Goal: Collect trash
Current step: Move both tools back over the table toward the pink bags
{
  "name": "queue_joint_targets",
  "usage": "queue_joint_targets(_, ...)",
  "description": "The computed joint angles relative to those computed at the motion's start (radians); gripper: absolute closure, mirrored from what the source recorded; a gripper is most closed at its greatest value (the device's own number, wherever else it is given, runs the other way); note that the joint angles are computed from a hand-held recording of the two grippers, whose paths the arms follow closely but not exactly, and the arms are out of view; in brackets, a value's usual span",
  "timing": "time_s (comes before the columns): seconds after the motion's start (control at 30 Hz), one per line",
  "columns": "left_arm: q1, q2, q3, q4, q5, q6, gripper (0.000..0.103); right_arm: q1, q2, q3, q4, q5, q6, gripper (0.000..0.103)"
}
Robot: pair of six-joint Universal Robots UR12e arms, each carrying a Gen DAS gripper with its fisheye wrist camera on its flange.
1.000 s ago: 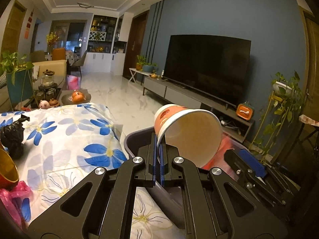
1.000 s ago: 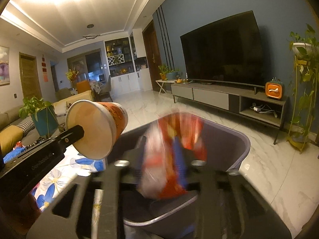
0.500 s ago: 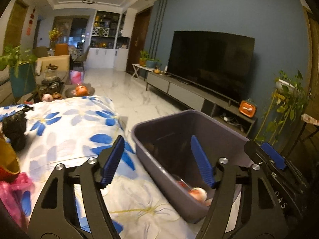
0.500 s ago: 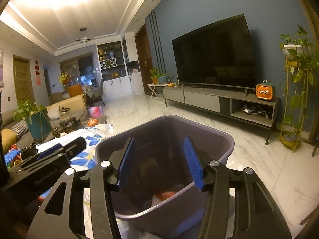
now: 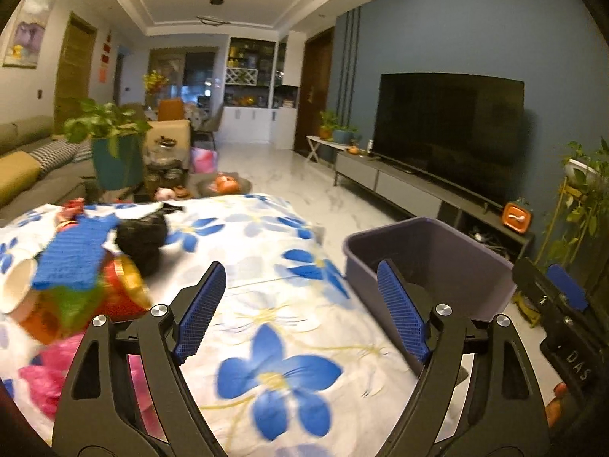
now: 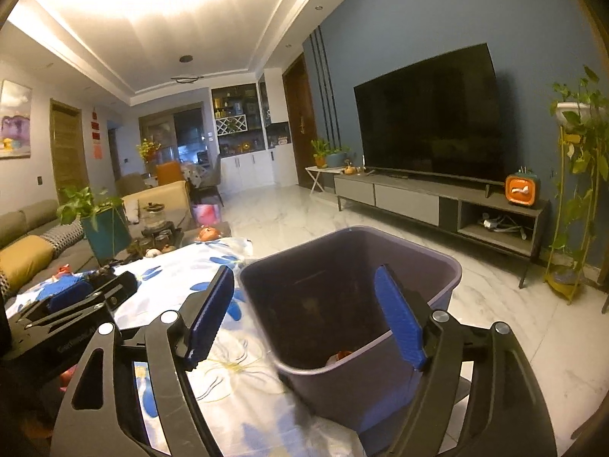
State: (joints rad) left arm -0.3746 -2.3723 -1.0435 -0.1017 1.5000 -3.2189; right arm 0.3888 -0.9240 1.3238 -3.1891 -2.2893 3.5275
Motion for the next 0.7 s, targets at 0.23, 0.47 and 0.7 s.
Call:
queue_joint_targets(0.23, 0.019, 0.06, -0.1, 0.041, 0.028, -0.02, 0.022, 0.029, 0.003, -0.003, -0.061, -0.01, -0.054, 0.019)
queue_joint_targets(0.47, 0.037, 0.108, -0.182, 0.094, 0.04, -0.019, 0.022, 0.048, 0.003, -0.013, -0.052, 0.002, -0.048, 0.016)
queue_joint_targets(0.7, 0.058, 0.146, -0.255, 0.149, 0.084, -0.019, 0.022, 0.07, 0.021, -0.045, -0.029, 0.017, -0.047, 0.014)
